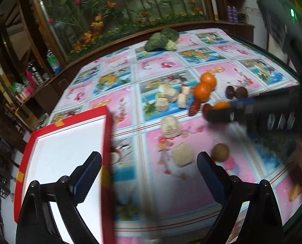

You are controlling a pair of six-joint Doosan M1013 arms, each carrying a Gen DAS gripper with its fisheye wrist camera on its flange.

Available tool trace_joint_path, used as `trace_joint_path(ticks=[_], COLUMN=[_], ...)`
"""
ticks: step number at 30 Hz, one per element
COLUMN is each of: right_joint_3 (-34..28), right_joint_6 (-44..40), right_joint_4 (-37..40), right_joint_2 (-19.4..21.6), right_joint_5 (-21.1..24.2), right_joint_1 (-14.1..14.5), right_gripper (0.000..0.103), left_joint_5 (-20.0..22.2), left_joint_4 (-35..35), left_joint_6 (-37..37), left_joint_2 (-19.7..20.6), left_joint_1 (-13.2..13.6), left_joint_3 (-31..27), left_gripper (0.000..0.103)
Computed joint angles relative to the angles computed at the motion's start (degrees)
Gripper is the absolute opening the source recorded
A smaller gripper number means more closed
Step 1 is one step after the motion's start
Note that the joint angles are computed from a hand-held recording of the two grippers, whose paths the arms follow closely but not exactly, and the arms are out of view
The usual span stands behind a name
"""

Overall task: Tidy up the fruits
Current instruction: 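Grasp a pale round food chunk with the left tool while the right tool grasps an orange, then carry the chunk into the red-rimmed tray and open the left tool while the right tool releases the orange there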

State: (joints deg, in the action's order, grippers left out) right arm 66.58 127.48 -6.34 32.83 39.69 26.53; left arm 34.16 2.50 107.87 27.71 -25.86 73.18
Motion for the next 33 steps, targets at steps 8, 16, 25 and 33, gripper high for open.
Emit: trace_joint_path(ticks=[8, 16, 25, 33], right_joint_3=[6.3, 6.6, 6.3, 6.4], right_joint_6=[6.1, 6.5, 11.2, 18.0], right_joint_4=[3.1, 3.1, -5.1, -16.6], right_joint_2=[-4.2, -4.4, -4.1, -4.0], right_joint_5=[-10.1, -10.9, -10.4, -11.5], right_joint_1=[-2.1, -2.1, -1.1, 0.2], right_gripper=[0.033, 0.033, 0.033, 0.033], left_joint_5=[6.6, 10.2, 7.6, -1.4], left_joint_4=[-0.9, -10.7, -10.9, -8.6], left_joint_6=[-0.3, 6.7, 4.8, -1.1], left_joint_2=[3.2, 3.7, 2.7, -1.2], left_joint_1=[-0.4, 0.9, 1.1, 2.6], left_joint_3=[-4.3, -5.6, -4.1, 0.7], left_gripper=[0.059, 0.03, 0.025, 0.025])
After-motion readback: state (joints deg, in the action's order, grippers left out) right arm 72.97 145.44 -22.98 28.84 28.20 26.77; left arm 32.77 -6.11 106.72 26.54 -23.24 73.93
